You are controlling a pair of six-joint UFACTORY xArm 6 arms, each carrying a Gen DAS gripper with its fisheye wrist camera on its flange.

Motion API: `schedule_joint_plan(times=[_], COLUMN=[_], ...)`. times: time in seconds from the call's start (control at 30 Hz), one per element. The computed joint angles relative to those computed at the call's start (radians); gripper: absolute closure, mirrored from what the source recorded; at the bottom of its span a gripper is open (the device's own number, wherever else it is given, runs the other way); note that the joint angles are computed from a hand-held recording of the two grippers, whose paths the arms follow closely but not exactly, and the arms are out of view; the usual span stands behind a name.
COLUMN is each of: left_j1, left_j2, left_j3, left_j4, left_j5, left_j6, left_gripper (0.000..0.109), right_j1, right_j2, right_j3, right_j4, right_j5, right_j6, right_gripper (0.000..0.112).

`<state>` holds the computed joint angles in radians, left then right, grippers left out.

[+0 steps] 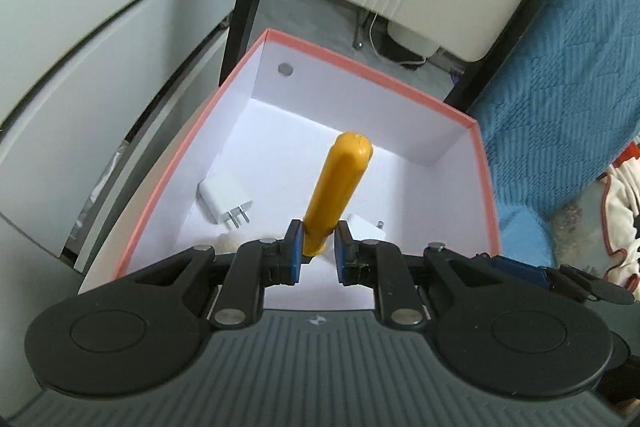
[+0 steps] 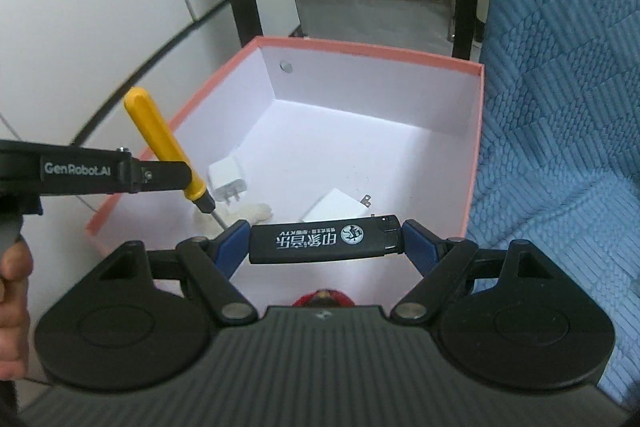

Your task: Organize rigid objects

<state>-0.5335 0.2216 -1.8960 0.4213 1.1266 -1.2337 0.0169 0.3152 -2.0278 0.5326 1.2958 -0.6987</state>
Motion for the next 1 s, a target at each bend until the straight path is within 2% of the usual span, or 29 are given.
schedule_joint_plan(times=[0.13, 0.27, 0.33, 0.43, 0.83, 1.0], left_j1=[0.032, 0.043, 0.040, 0.026, -0.094, -0.162], left_j2=[0.003, -0.024, -0.023, -0.019, 0.044, 0.106], left_j3=[0.036, 0.091, 0.083, 0.058, -0.179, -0.341], left_j4=[-0.039, -0.056, -0.057, -0.041, 0.078, 0.139], left_j5=[-0.038, -0.074, -0.052, -0.022, 0.156, 0.255], left_j6=[0.033, 0.006, -0.002, -0.009, -0.051, -0.051], left_gripper=[0.089, 0.088, 0.078, 0.074, 0.069, 0.069], right_j1=[0.017, 0.022, 0.014, 0.003, -0.093, -0.136], right_j2=[0.030, 0.049, 0.065, 0.066, 0.011, -0.029], right_j3=[-0.012, -0.025, -0.052, -0.066, -0.111, -0.107], right_j4=[-0.021, -0.034, -0.023, -0.006, 0.109, 0.155], right_j5=[-0.021, -0.023, 0.006, 0.022, 0.069, 0.092], right_j6=[0.025, 0.042, 0.043, 0.040, 0.013, -0.020], right_gripper=[0.028, 0.027, 0.028, 0.021, 0.021, 0.021])
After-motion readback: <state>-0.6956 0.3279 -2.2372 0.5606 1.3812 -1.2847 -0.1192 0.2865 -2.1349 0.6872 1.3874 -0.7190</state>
